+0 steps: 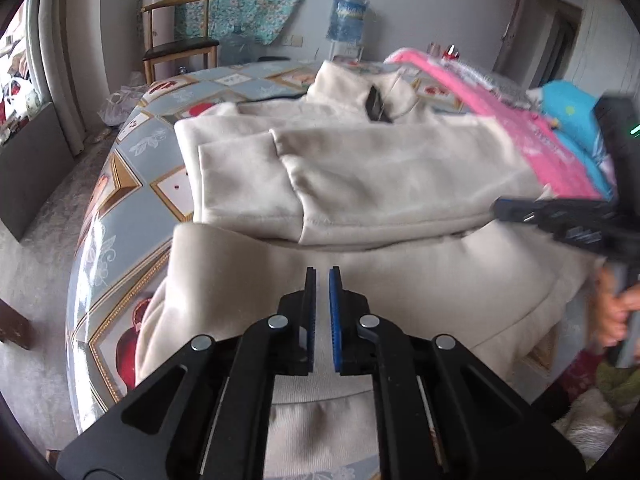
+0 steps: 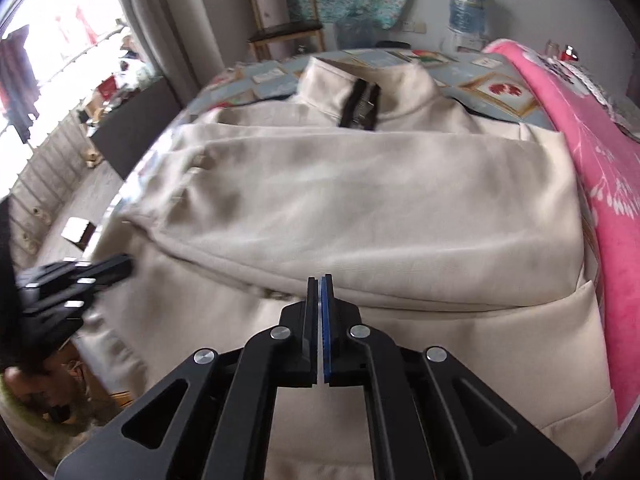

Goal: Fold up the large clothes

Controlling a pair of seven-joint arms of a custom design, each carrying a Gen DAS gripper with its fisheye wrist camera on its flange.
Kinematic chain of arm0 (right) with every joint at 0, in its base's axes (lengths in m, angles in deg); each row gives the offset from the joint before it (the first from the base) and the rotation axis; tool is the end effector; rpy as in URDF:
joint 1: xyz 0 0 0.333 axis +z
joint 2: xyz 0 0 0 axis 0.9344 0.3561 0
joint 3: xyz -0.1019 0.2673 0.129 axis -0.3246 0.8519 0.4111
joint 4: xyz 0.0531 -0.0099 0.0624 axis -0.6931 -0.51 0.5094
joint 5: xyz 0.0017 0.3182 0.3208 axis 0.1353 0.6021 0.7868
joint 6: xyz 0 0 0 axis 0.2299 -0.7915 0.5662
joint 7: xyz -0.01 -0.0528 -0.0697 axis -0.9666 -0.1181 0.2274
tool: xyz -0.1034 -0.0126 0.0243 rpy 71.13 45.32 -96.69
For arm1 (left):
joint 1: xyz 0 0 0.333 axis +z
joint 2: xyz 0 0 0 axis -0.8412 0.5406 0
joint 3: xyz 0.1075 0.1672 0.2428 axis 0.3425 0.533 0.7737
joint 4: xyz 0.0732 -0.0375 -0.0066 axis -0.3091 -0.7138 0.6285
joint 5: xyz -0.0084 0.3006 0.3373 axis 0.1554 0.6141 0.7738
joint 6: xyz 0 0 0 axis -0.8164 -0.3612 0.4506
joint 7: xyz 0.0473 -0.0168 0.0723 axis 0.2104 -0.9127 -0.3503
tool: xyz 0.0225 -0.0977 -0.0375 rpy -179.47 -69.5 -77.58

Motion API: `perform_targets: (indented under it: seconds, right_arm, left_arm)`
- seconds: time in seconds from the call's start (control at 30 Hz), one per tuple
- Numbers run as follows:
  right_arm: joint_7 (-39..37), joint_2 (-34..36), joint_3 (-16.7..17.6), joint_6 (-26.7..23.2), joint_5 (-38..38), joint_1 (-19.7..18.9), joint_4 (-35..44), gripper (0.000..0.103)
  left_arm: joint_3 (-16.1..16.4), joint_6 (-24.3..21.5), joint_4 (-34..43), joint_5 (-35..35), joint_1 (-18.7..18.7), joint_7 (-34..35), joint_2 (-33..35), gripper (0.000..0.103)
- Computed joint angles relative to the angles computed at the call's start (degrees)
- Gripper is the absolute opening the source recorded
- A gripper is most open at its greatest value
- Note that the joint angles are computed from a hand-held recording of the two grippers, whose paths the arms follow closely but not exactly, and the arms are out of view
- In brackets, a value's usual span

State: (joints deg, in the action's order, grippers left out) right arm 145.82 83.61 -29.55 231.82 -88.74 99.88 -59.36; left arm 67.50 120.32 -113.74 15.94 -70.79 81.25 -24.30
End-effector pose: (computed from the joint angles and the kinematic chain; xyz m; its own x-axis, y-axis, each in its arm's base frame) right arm 0.6066 0.4247 0.4421 -0.1015 -0.9848 -0.1408 -0.8052 0.1644 -0.5698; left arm 0.6523 -0.3243 0.4640 -0.5506 -0.8172 0.1704 -0.6723 0.3132 -0.6708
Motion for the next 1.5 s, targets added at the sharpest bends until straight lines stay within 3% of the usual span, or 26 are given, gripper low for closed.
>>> perform_targets:
  seconds: [0.03,0.1,0.17,0.23,0.3,0.33,0.37,0.4,0.47,0.5,0.53,0.57,0.67,0.83,0.9,0.93,1.03,1.1,1.13,1.2,1.23,1.27,1.33,1.4,1.5]
  right_arm:
    - [0.31,0.6,-0.1,0.37,0.49,-0.29,0.15,0.002]
    - [2.07,0.26,-0.23,2.41,2.04,-0.93,-1.26,0.002]
    - [3.32,-2.22,0.05,6.93,3.6,-1.81,-4.73,0.002]
    - [1.73,-4.86,0.81,8.4,4.78,-2.4,-7.12,0.005]
    - [-0.24,-6.68,1.67,8.55,6.04,-2.75,-8.69,0.022]
    - [-1.46,-7.35,2.18,9.45,7.28,-3.06,-9.59,0.044]
    - [-2.67,-7.5,2.61,10.17,8.6,-3.34,-10.05,0.05]
    - [-5.05,-7.01,3.34,10.37,10.93,-3.75,-9.93,0.05]
    - [-8.41,-4.38,3.88,5.96,12.97,-3.45,-6.97,0.048]
    - [-8.54,-3.02,3.58,3.27,12.13,-2.7,-5.2,0.04]
    - [-8.91,-1.67,3.27,1.66,11.28,-2.1,-3.72,0.019]
    - [-9.01,-1.63,3.11,2.92,11.23,-1.95,-3.92,0.005]
    - [-5.29,-1.91,1.01,2.55,5.26,0.26,-2.47,0.004]
    - [1.46,-2.18,-0.52,5.46,0.14,0.21,-2.63,0.001]
    - [0.94,-0.71,-0.35,2.69,0.4,-0.06,-0.89,0.001]
    - [0.28,-0.39,-0.03,2.04,1.17,-0.31,-0.32,0.001]
    - [-0.49,-3.3,1.02,6.88,3.96,-1.49,-4.16,0.001]
    - [-3.66,-5.04,2.44,7.34,8.09,-2.56,-6.08,0.011]
    - [-4.63,-5.39,2.83,7.11,9.4,-2.72,-6.56,0.029]
    - [-5.2,-5.31,2.98,7.49,10.07,-2.53,-7.16,0.049]
    - [-6.46,-4.45,3.33,6.35,11.21,-2.59,-6.49,0.049]
    - [-7.37,-3.52,3.47,4.98,11.8,-2.44,-5.54,0.042]
    - [-8.05,-1.62,3.05,2.73,10.41,-1.46,-3.56,0.006]
    - [-6.36,-1.43,2.13,3.53,8.59,-0.61,-3.37,0.005]
    - [-1.17,-3.03,0.5,7.32,4.42,0.02,-4.81,0.005]
  left_arm:
    - [-2.13,-0.7,0.08,-4.76,1.95,4.4,-0.45,0.007]
    - [-3.26,-1.76,0.42,-8.23,2.51,8.67,-0.94,0.007]
    - [-1.64,-1.83,0.64,-3.8,0.11,6.89,-1.13,0.007]
    - [0.39,-1.94,0.7,2.41,-2.38,2.59,-0.98,0.007]
    - [1.57,-2.2,0.35,6.07,-3.39,-0.95,-0.93,0.007]
    - [2.58,-2.49,0.45,8.76,-4.11,-3.91,-0.56,0.007]
    - [3.49,-2.52,0.41,11.34,-4.67,-6.65,-0.24,0.007]
    - [4.72,-3.03,0.65,14.72,-5.47,-10.21,0.2,0.007]
    - [5.48,-3.61,0.87,18.03,-5.49,-14.1,0.79,0.007]
    - [4.3,-2.94,0.51,15.87,-4.1,-12.91,0.77,0.007]
    - [3.8,-2.63,0.26,14.92,-3.42,-12.71,0.66,0.007]
    - [3.75,-2.45,0.06,15.15,-3.25,-12.93,0.55,0.007]
    - [3.67,-1.58,-1.11,16.1,-2.94,-13.48,-0.68,0.007]
    - [-1.54,-0.06,-1.88,2.3,0.98,-0.86,-2.8,0.007]
    - [-3.38,-1.69,-0.6,-3.49,1.47,5.42,-2.46,0.007]
    - [-3.03,-1.86,-0.29,-3.17,0.66,5.86,-2.31,0.007]
    - [-0.6,-0.58,-0.35,4.13,-2.98,2.43,-1.94,0.007]
    - [0.54,-2.47,0.65,7.42,-4.21,-0.34,-0.75,0.007]
    - [1.34,-4.09,1.51,9.55,-4.9,-2.49,0.18,0.007]
    - [2.69,-6.18,2.8,13.46,-5.98,-6.57,1.67,0.007]
    - [2.58,-6.39,2.9,13.6,-5.73,-7.09,2.06,0.007]
    - [1.59,-5.34,2.29,11.52,-4.63,-5.83,1.85,0.007]
    - [1.42,-5.81,2.41,11.0,-4.17,-6.04,1.81,0.007]
    - [1.37,-5.52,1.96,10.84,-3.81,-6.18,1.18,0.007]
    - [-2.01,-3.71,0.41,1.54,-0.41,1.35,-1.02,0.007]
